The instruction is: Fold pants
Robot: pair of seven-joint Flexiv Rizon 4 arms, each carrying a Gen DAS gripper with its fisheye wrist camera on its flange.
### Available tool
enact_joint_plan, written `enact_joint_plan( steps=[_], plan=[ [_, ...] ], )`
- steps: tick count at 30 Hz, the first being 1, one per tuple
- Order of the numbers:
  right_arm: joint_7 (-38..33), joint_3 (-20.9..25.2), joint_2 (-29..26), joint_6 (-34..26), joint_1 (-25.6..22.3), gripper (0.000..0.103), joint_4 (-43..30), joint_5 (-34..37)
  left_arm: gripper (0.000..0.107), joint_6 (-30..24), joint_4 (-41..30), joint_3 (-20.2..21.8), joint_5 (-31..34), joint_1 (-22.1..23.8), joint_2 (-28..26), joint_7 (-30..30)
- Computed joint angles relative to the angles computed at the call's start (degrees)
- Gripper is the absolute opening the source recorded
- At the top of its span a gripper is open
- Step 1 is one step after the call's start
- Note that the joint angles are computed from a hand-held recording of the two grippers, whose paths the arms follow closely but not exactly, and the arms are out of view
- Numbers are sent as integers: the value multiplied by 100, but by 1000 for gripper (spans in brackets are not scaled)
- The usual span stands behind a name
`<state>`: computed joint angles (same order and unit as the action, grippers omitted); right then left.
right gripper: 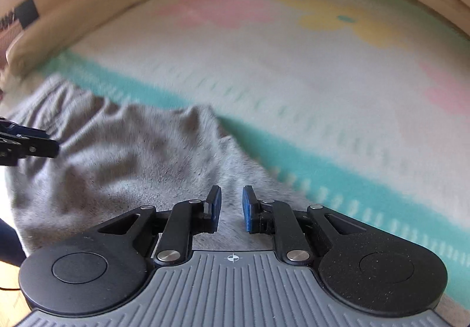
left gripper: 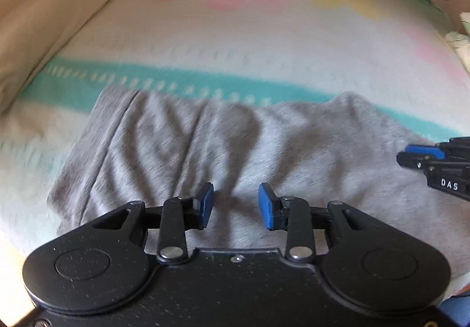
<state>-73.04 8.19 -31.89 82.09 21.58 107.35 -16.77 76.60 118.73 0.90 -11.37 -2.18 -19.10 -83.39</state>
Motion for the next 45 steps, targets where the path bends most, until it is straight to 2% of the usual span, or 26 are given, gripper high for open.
enact_joint_plan(
  steps=[3,5,8,12,15,18,20,22,24,26,28,31,34,37,39,42,45],
  plan=[
    [48,-159,126,-155,39,15,179,-83,43,302,-41,-82,101,-117,-46,84],
    [20,-158,90,-513,-1,15,163,-129,43,322,-93,-259,13,-92,-83,245],
    [-36,-75,105,-309,-150,15,266,-29,43,144,-202,-594,-302,-34,-139,530],
    [21,-24,480,-95,-403,15,508,174,44,0,-468,-845,-587,-171,-328,782],
    [360,-260,875,48,-542,16,801,332,45,96,-636,-1072,-813,-259,-523,955],
    [954,-794,1317,175,-547,16,1230,170,45,184,-950,-873,-561,-634,-816,874],
    [1388,-1160,1667,232,-595,16,1630,-96,45,41,-1182,-678,-362,-875,-999,709],
    [1653,-1308,1978,232,-874,17,1969,-242,45,-384,-1483,-375,-132,-1138,-1171,389],
    [2053,-1528,2223,274,-1102,17,2296,-458,45,-1037,-1840,26,240,-1436,-1339,-65],
    [2526,-1805,2457,390,-1345,17,2638,-776,50,-820,-1839,82,553,-1497,-1380,-272],
    [2928,-1987,2574,542,-1613,18,2899,-989,50,-874,-1942,183,884,-1609,-1397,-387],
    [2649,-1704,2624,608,-2170,22,3063,-354,52,-729,-1939,210,1132,-1647,-1432,-571],
    [1727,-870,2497,518,-2881,26,2920,1184,52,-707,-1977,177,1223,-1646,-1468,-696],
    [1441,-590,2293,622,-3132,26,2857,1924,52,-718,-2030,68,1163,-1554,-1526,-723],
    [996,-217,2157,527,-3457,27,2686,2619,53,-746,-2034,-13,1106,-1474,-1528,-657],
    [691,-211,2132,455,-3513,30,2758,2889,54,-827,-1984,-62,1077,-1425,-1459,-559],
    [89,123,2023,355,-3811,34,2612,3604,55,-927,-1840,-116,1006,-1365,-1298,-496]
  ],
)
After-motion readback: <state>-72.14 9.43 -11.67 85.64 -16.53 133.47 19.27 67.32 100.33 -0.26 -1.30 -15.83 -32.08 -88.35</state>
